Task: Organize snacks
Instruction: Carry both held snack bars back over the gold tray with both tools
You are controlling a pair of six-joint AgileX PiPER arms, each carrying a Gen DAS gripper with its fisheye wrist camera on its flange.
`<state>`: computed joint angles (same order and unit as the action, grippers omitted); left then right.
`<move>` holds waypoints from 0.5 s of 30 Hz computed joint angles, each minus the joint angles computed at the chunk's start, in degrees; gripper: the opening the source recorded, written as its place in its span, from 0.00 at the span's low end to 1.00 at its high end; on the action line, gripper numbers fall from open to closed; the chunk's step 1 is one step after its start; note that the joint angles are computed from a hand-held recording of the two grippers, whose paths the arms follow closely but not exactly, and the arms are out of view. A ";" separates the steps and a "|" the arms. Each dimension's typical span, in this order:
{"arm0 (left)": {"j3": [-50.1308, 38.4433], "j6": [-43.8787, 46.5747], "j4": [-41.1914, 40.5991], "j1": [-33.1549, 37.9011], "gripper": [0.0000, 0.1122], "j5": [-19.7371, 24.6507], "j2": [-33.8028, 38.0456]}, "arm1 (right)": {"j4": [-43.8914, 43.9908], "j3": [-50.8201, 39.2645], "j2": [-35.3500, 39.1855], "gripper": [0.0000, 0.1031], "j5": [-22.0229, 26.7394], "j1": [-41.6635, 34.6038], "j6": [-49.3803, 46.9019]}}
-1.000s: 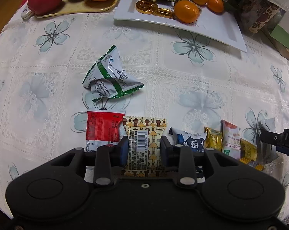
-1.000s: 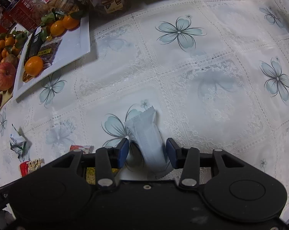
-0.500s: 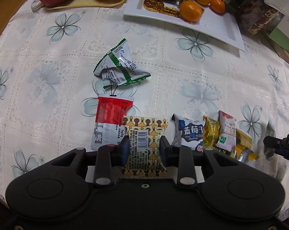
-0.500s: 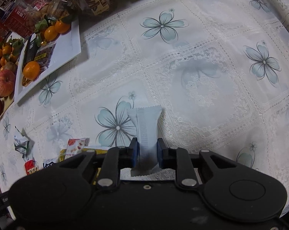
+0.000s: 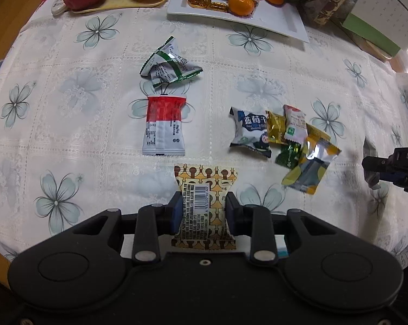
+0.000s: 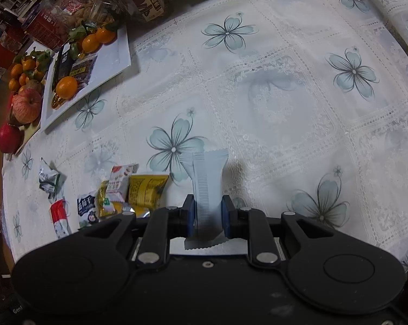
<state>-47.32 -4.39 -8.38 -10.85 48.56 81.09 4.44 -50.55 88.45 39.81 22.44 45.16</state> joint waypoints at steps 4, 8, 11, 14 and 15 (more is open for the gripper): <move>4.18 -2.42 3.99 -2.01 0.36 -0.34 -6.69 | 1.25 4.72 -6.25 0.21 -0.33 2.77 2.20; 9.59 -6.27 7.67 -3.52 0.36 -0.73 -13.27 | -2.17 7.45 -10.96 0.21 0.38 7.72 8.80; 13.64 -2.11 3.25 0.14 0.36 1.20 -18.25 | -4.51 10.90 -15.18 0.21 0.00 11.81 15.74; 17.59 0.22 0.76 2.98 0.36 3.78 -23.49 | -6.99 14.89 -19.09 0.21 -0.65 17.92 23.86; 18.52 0.30 0.67 3.38 0.36 4.37 -24.77 | -7.96 16.01 -20.13 0.21 -0.68 20.36 26.78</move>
<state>-28.80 -4.09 -7.70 -7.47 52.94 56.33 -3.52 -34.54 68.31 39.13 42.80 71.94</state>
